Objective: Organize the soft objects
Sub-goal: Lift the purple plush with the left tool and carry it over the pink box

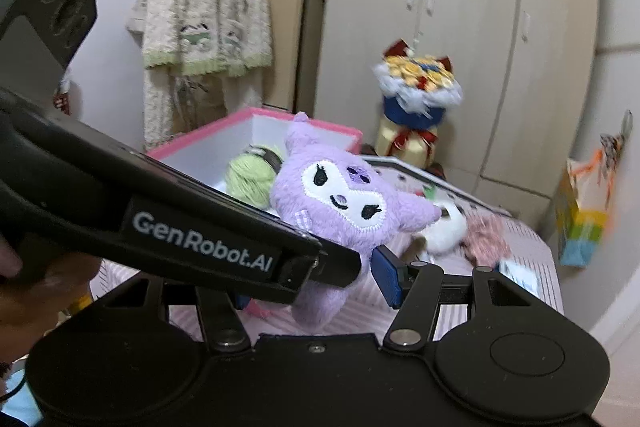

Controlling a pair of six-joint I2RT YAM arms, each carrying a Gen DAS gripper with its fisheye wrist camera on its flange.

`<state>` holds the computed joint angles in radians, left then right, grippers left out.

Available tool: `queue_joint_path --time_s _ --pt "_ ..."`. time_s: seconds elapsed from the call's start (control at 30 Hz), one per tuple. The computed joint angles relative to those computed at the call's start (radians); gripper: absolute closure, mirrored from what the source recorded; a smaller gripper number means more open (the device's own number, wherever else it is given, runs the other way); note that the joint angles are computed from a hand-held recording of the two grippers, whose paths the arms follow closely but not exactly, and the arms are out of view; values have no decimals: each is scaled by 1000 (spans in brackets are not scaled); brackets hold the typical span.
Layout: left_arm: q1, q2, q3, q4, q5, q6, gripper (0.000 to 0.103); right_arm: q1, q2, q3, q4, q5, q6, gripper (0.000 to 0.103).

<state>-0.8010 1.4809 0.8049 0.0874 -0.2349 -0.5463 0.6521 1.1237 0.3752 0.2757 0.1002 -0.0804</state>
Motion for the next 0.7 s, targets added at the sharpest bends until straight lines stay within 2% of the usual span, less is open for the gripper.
queue_joint_path --time_s 0.3,0.43,0.7 --pt "149 -84 -62 29 51 29 65 49 216 135 139 -13 -73 39" --pt "218 -35 -14 6 80 60 64 24 346 223 183 -72 -80 39" --pt "380 142 128 6 213 65 64 -46 579 448 144 -188 -36 39"
